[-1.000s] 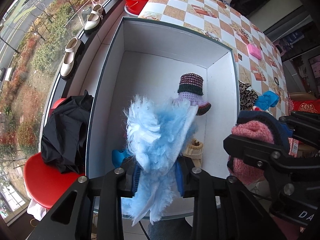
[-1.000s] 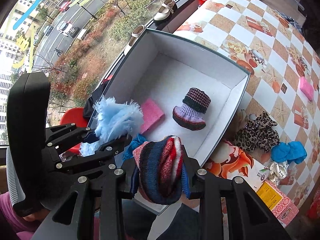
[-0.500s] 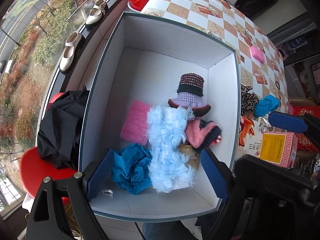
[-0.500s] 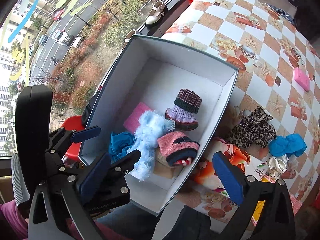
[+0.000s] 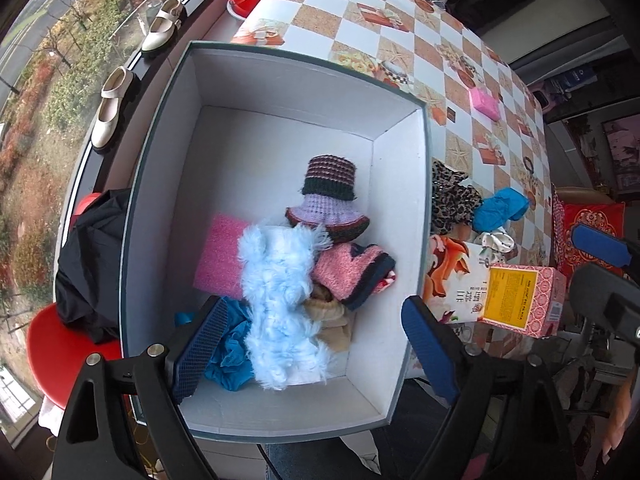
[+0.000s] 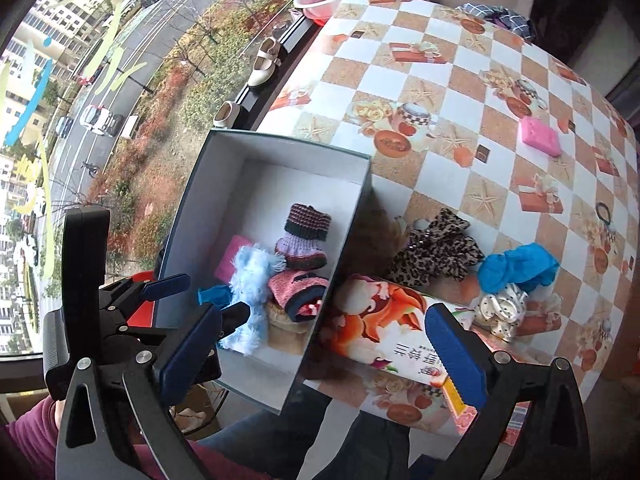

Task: Organize soft objects
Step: 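Move the left tool to the leopard-print cloth while the right tool reaches the blue cloth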

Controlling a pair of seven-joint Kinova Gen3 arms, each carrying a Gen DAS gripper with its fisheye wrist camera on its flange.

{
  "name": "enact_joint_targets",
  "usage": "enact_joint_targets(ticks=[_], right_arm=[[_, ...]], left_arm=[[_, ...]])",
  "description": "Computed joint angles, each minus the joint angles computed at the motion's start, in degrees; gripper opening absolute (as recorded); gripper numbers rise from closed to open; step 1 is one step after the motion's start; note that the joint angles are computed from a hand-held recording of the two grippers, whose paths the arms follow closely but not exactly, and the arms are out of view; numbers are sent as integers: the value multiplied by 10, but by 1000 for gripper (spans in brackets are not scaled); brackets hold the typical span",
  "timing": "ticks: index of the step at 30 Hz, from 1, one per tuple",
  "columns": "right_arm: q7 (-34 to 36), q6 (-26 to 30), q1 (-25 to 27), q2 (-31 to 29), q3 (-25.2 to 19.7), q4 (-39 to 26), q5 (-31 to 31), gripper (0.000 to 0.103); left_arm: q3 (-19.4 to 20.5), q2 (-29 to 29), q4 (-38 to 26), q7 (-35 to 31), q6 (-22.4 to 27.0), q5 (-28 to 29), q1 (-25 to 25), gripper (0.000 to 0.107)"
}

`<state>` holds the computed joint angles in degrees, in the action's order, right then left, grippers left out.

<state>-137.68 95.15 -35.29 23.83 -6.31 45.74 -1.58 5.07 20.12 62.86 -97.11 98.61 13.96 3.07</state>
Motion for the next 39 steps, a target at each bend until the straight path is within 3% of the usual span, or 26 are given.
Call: enact_joint_targets(ticks=[10, 18, 25, 31, 35, 39], right_arm=[[-50, -1, 69, -126, 14, 133, 33, 102], [2, -19, 174, -170, 24, 240, -8, 102], [127, -89, 253, -134, 35, 336, -92, 102], [207, -147, 283, -75, 34, 374, -134, 102], [224, -158, 270, -41, 34, 384, -99, 102], [215, -169, 272, -46, 46, 415, -66, 102]], left_arm=[[27, 41, -102, 15, 43, 12, 58, 91], [30, 80, -172, 20, 68, -47, 144, 91], [18, 130, -221, 9, 84, -131, 228, 91], [-1, 192, -268, 1, 94, -193, 292, 91], [-9, 242, -320, 13, 126, -199, 311, 91], [-20, 293, -375, -5, 157, -217, 337, 91]])
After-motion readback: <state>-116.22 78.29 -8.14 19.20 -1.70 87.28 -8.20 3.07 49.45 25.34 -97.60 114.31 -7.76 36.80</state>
